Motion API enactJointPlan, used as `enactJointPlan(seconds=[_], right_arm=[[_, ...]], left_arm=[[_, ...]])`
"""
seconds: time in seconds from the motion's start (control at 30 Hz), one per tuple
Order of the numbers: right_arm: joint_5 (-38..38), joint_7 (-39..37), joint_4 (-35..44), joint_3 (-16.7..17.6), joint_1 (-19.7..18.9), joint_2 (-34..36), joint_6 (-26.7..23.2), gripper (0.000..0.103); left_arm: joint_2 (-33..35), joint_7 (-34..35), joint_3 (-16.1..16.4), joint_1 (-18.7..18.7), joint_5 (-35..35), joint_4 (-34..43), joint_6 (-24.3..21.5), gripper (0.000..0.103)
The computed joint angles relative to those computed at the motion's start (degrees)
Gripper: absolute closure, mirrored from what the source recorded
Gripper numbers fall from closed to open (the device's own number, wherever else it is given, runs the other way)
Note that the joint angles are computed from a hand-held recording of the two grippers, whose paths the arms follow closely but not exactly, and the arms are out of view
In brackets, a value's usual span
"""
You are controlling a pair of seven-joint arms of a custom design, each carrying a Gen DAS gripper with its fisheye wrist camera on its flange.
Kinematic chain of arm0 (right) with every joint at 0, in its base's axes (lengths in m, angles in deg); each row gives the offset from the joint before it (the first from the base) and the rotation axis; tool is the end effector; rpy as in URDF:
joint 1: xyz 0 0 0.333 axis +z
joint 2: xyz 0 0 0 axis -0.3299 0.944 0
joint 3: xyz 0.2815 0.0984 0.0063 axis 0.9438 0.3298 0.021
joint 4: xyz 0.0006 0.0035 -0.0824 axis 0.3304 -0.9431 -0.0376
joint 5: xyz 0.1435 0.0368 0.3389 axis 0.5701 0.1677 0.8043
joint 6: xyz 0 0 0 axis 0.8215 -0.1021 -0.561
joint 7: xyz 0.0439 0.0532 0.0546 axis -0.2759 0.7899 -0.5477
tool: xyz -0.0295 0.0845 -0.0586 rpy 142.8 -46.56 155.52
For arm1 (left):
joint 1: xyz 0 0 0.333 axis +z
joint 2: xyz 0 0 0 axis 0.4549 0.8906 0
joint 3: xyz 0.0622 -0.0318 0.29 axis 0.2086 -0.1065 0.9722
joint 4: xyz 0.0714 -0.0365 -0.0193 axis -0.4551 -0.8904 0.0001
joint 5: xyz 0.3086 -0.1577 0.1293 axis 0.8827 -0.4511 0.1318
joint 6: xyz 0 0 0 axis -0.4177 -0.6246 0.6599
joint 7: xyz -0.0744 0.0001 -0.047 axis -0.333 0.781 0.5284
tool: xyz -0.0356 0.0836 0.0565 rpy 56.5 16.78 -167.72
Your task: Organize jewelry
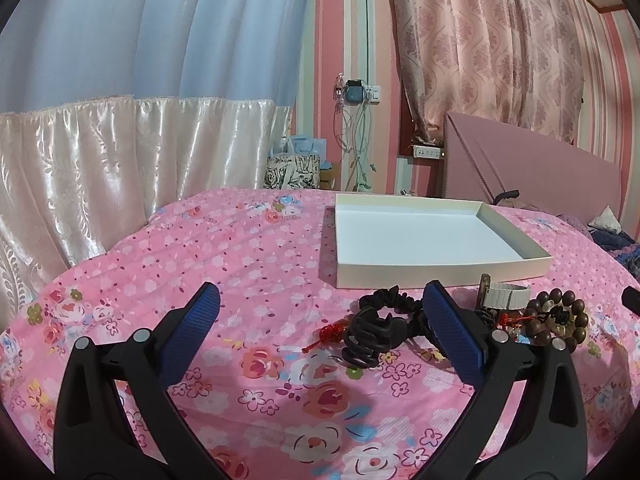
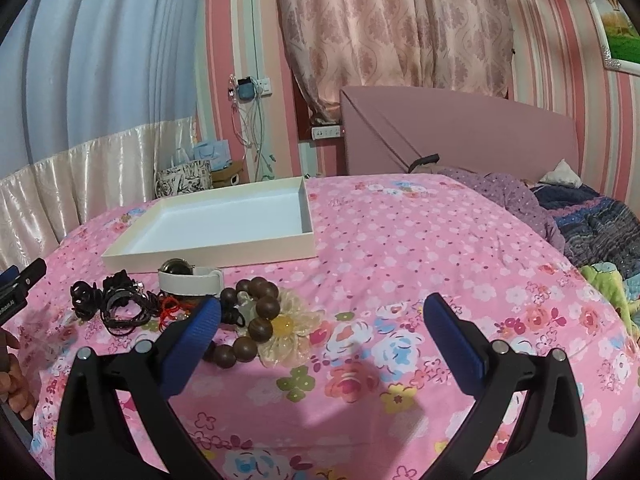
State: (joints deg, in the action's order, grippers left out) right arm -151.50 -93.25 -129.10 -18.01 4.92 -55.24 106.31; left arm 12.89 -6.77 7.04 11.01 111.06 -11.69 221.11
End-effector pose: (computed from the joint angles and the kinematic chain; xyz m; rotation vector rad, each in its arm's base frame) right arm 0.6864 0.2173 0.4535 -1.2764 1.5652 -1.0082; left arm 0.6792 -0.1842 0.5195 -1.5269 1.3815 -0.9711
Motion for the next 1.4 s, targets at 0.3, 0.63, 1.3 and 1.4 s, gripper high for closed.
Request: enactJointPlan(seconds=[0.3, 0.63, 1.3, 1.4], right_arm=[[10.76, -11.32, 1.45, 1.59, -1.51, 1.86, 1.0, 0.023], [37.04, -43.67, 8.12, 14.72, -9.62, 8.13, -0.38, 0.046], [63.42, -70.67, 27.86, 19.61, -10.45, 21.04, -9.8, 0.081], [63.62, -68.23, 21.82, 15.42, -8.8, 17.63, -5.2, 0.084]], left_arm=[[0.89, 4.74, -1.15, 1.55, -6.23, 0.22, 1.16, 0.003], [2.6, 21.63, -4.32, 4.23, -24.95, 0.4, 1.56, 0.003], [10.46, 51.8, -8.56, 5.31, -48.79, 12.25, -8.06, 0.003], [10.58, 52.44, -8.22, 5.25, -50.26, 12.39, -7.97, 0.003]])
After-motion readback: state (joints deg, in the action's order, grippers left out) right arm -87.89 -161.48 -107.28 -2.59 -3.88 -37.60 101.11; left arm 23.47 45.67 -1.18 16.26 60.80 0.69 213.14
